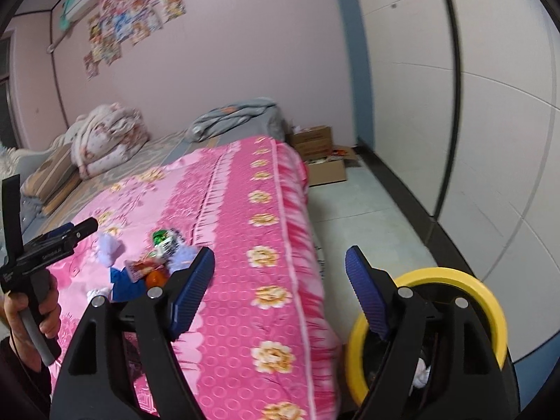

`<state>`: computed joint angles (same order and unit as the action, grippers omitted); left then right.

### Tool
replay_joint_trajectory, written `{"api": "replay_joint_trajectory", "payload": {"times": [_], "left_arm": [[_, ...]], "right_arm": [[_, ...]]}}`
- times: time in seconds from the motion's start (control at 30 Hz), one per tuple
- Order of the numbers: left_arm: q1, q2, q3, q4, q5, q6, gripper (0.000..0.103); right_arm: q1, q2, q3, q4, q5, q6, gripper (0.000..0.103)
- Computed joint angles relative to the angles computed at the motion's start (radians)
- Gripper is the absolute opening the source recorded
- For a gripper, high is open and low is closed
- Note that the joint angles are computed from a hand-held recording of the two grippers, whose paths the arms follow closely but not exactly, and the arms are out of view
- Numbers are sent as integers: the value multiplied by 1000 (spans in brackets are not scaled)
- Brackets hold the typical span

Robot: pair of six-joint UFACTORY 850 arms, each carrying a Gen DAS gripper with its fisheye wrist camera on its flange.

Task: Collect trash
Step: 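Move both open tools back toward the remaining trash on the bed, then grasp the lavender mesh scrubber with left tool while right tool grasps blue mesh ball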

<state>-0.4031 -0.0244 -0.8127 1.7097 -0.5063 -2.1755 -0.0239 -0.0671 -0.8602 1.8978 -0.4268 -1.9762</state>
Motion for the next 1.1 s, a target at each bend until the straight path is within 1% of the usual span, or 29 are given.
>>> {"api": "replay_joint_trajectory", "payload": {"times": [0.13,0.23,0.33,0.4,0.47,0.53,0.6,0.67,0.73,0.8,0.9,1.0,1.07,1.1], "left_arm": [[52,8,25,-6,-6,9,95],[104,9,40,1,17,-8,95],[155,-5,45,-10,32,8,95],[186,-22,44,-21,41,24,95],[215,-41,43,-19,51,34,95],[236,-57,41,-24,55,50,95],[255,-70,39,-29,57,70,95],[270,-84,34,-23,60,80,95],[288,-91,33,-1,75,75,95],[307,-106,25,11,93,81,95],[319,-137,4,5,100,109,95],[338,-166,-16,28,135,90,95],[345,-193,-37,40,150,79,95],[348,-202,-44,47,157,73,95]], "right_arm": [[53,-61,-46,-63,0,38,73],[97,-106,-79,-86,12,42,73],[130,-166,-131,-193,4,135,73],[152,-198,-154,-221,10,150,73],[179,-239,-189,-291,12,201,74],[202,-269,-214,-307,28,207,74],[219,-307,-249,-359,35,254,74],[230,-351,-294,-441,11,327,75],[243,-380,-321,-491,7,370,77],[250,-409,-351,-534,-13,406,77],[264,-450,-389,-566,-4,444,77],[271,-480,-416,-583,-3,475,77],[275,-496,-428,-582,-7,479,75],[277,-508,-438,-592,-14,488,72]]}}
